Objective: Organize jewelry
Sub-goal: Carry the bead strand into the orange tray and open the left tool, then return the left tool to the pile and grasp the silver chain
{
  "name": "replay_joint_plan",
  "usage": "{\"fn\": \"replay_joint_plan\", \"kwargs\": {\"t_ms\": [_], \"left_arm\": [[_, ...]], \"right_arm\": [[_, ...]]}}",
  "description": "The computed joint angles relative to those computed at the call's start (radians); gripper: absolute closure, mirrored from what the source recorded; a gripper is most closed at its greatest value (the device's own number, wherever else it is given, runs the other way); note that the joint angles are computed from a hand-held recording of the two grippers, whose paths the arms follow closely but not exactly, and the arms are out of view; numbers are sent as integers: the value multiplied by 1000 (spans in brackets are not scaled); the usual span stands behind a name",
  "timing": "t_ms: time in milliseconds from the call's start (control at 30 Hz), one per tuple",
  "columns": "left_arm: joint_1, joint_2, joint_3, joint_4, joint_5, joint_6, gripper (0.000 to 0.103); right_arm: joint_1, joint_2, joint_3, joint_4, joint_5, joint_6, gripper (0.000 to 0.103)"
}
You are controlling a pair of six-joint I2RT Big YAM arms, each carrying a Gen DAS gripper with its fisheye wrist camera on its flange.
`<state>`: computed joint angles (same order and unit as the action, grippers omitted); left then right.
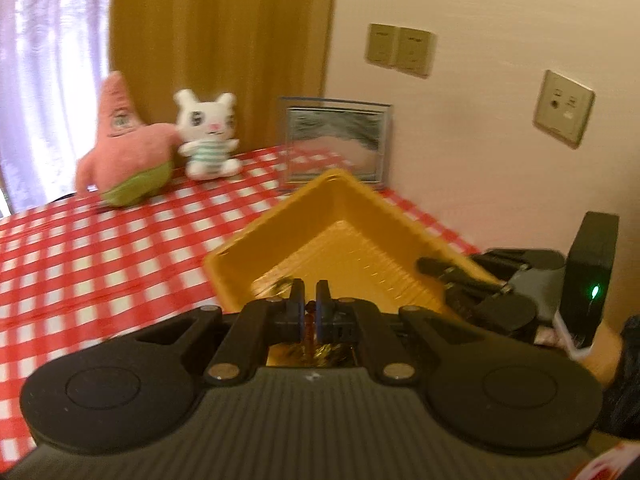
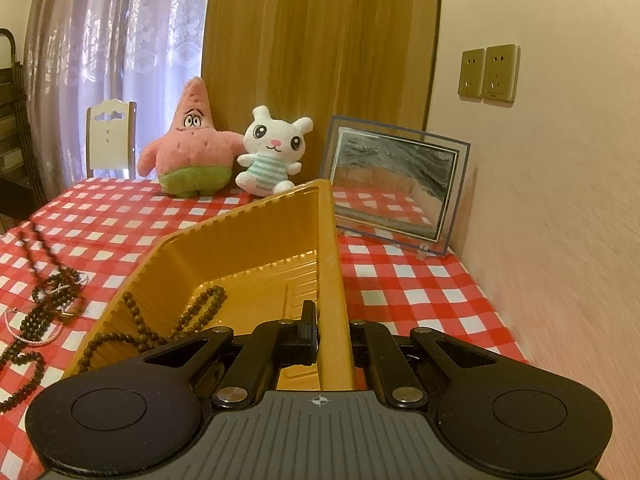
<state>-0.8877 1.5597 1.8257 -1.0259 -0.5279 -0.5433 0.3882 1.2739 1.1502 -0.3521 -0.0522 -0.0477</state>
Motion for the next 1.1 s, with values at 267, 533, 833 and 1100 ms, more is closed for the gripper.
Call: {"fn": "replay_joint_plan", "kwargs": {"t_ms": [267, 533, 833, 1100], "left_arm": [[28, 106, 86, 81, 122, 57, 99], [56, 166, 103, 71, 162, 6, 99], [85, 171, 98, 65, 139, -60, 83], [92, 102, 46, 45, 64, -99, 82]], "right_arm": [[-5, 0, -2, 1, -9, 6, 98], [-11, 1, -3, 0, -19, 13, 98], [-16, 4, 0, -5, -28, 13, 99], [-21, 5, 1, -10, -36, 10, 99]]}}
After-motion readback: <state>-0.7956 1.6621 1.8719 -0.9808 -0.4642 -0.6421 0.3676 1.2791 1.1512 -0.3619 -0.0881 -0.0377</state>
